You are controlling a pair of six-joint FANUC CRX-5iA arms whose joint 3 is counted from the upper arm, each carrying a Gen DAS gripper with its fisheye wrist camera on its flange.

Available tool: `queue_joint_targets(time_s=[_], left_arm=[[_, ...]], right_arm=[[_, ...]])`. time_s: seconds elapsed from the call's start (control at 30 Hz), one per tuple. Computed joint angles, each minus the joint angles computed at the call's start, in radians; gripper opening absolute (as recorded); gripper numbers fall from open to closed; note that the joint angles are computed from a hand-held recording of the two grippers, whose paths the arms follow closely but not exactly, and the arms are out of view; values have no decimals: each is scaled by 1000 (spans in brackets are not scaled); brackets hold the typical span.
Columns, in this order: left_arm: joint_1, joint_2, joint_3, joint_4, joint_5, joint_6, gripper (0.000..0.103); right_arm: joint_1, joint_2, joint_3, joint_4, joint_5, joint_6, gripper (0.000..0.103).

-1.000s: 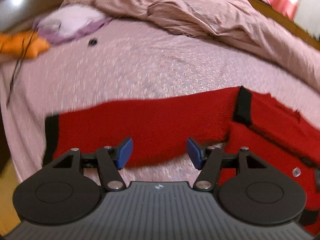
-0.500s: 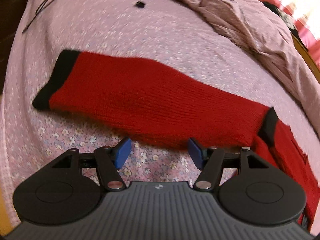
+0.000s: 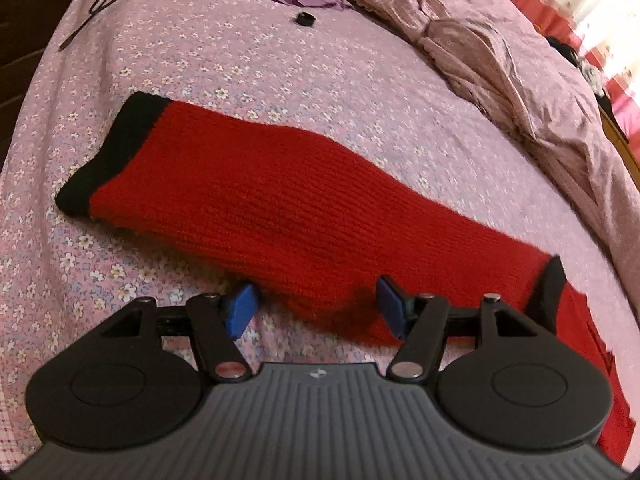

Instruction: Fold small clothes

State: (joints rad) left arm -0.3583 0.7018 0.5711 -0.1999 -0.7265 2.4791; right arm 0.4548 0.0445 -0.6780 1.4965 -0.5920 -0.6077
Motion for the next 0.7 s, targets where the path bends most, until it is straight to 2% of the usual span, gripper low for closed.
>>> queue_joint_targets(time_s=[0.07,0.13,0.2,0.27,0.33,0.53,0.7], left_arm=[[-10,6,18,-60,-4,61,68],[-17,17,41,-93,-18,71,67],[-35,29,77,-155,-57,101,55],[-51,33,98,-221,-77,119,31],[-55,20,87,-276,-50,130,21],[-32,14,114,-292,35,106,15],[-33,11,144,-290,101,50,14]], right_arm=[[1,1,2,2,-4,-2,52],[-1,0,0,13,-4,-13,52],[-1,0,-1,20,-3,-20,52],[-3,1,-3,27,2,-25,52],[-6,-1,-6,29,8,-24,52],[-14,0,-5,23,13,-30,52],[-17,-1,-6,43,21,-40,52]])
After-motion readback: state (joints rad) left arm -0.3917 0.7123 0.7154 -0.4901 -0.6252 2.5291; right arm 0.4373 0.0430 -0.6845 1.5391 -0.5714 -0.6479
